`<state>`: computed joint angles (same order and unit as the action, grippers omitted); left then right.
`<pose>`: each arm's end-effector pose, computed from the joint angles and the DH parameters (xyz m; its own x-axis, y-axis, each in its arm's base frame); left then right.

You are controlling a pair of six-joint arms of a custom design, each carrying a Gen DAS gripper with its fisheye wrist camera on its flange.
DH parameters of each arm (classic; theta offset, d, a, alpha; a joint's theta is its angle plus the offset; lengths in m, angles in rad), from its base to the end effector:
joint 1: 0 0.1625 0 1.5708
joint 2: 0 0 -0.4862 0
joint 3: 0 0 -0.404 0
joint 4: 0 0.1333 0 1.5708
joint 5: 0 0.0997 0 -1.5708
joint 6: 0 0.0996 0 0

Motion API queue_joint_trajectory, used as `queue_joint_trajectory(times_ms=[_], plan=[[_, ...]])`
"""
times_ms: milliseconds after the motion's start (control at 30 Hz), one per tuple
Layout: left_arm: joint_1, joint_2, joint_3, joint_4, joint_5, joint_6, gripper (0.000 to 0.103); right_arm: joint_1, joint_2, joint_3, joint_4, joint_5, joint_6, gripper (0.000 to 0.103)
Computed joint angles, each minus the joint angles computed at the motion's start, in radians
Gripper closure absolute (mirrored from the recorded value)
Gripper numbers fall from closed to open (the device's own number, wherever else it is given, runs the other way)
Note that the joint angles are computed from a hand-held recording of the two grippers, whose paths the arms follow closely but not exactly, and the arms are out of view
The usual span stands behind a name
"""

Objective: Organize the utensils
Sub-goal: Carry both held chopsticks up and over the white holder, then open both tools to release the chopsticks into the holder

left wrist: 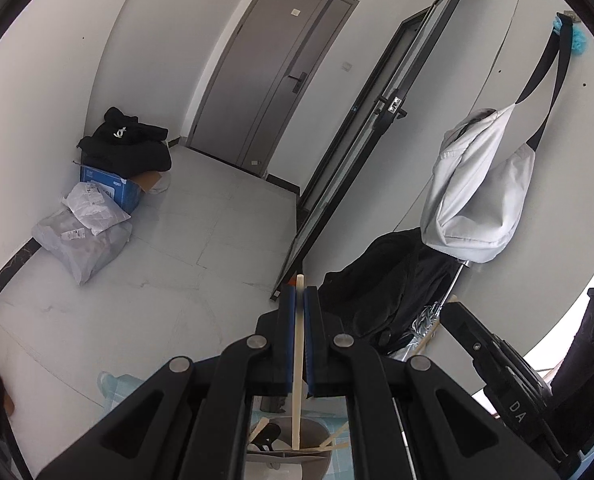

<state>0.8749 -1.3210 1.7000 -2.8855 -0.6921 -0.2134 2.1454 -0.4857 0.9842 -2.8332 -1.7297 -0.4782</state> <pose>-0.2272 -0.5996 0.5267 -0.9475 -0.1615 -0.2759 0.1838 0.4309 -0.8835 0.6013 -0.7124 0.1943 -0.6081 -0.6738 0.4198 -0.7572 0.3335 -0.5616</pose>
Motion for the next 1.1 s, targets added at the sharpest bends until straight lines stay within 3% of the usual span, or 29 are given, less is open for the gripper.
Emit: queue_joint_trajectory(times_ms=[233,467,567,667,733,933,1000,1100], plan=[[0.041,0.004,0.006,0.038,-0.030,-0.025,0.102,-0.022,0.058,-0.041,0.032,-0.008,-0.013,0.099],[0.033,0.013,0.017,0.002,-0.023,0.046,0.102,-0.043,0.037,0.035,0.003,0.032,-0.054,0.099],[0.035,0.007,0.025,0.010,-0.052,0.064,0.102,-0.041,0.028,0.064,-0.003,0.021,-0.095,0.099],[0.044,-0.004,0.028,0.074,-0.101,0.060,0.102,-0.041,0.018,0.092,-0.002,0.013,-0.128,0.099],[0.046,-0.008,0.023,0.148,-0.097,0.032,0.102,-0.043,0.011,0.110,-0.002,0.002,-0.136,0.099],[0.062,-0.025,0.007,0.313,-0.120,-0.094,0.101,-0.062,-0.029,0.184,0.031,-0.023,-0.075,0.096],[0.053,-0.031,0.011,0.331,-0.108,-0.105,0.096,-0.064,-0.046,0.212,0.026,-0.034,-0.054,0.092],[0.026,-0.046,0.041,0.313,-0.057,-0.117,0.071,-0.070,-0.082,0.265,0.004,-0.031,-0.029,0.082]])
